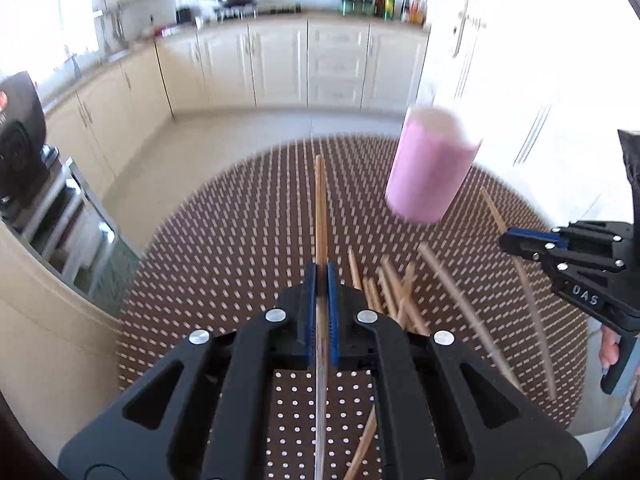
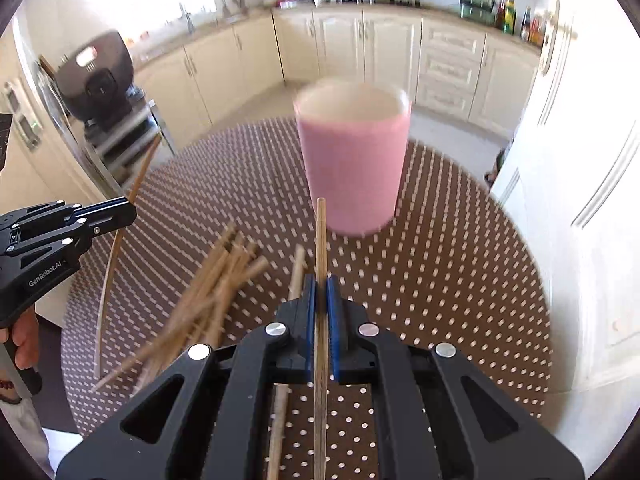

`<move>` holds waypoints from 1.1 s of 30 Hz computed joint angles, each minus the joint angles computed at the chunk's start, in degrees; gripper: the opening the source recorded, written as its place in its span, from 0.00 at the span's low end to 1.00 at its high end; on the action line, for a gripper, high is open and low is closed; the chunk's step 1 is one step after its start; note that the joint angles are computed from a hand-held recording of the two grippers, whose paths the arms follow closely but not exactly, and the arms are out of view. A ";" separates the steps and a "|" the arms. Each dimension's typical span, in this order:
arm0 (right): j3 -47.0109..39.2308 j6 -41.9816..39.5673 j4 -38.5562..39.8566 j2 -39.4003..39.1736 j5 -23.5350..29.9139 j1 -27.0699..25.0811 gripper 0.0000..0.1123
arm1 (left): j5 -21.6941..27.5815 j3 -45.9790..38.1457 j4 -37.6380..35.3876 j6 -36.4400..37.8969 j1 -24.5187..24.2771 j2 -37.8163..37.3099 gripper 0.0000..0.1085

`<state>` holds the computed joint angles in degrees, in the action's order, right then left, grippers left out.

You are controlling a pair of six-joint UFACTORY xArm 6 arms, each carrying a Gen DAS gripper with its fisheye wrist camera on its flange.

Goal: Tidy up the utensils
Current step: 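Close the left gripper on one chopstick while the right gripper grasps another, then lift both chopsticks upright into the pink cup and open both grippers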

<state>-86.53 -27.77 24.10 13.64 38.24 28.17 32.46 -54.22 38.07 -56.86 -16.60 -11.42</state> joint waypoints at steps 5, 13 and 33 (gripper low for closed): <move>2.29 -4.00 5.14 -4.68 -2.63 -0.15 0.04 | -0.67 0.52 4.72 -3.14 -1.47 -4.66 0.05; 3.10 -9.60 12.62 -8.92 -8.42 0.34 0.04 | -3.99 -1.07 13.85 -10.03 -3.37 -8.36 0.05; -13.50 -27.07 33.95 3.05 -28.17 2.36 0.04 | -14.01 -24.12 34.48 -27.89 0.23 11.41 0.05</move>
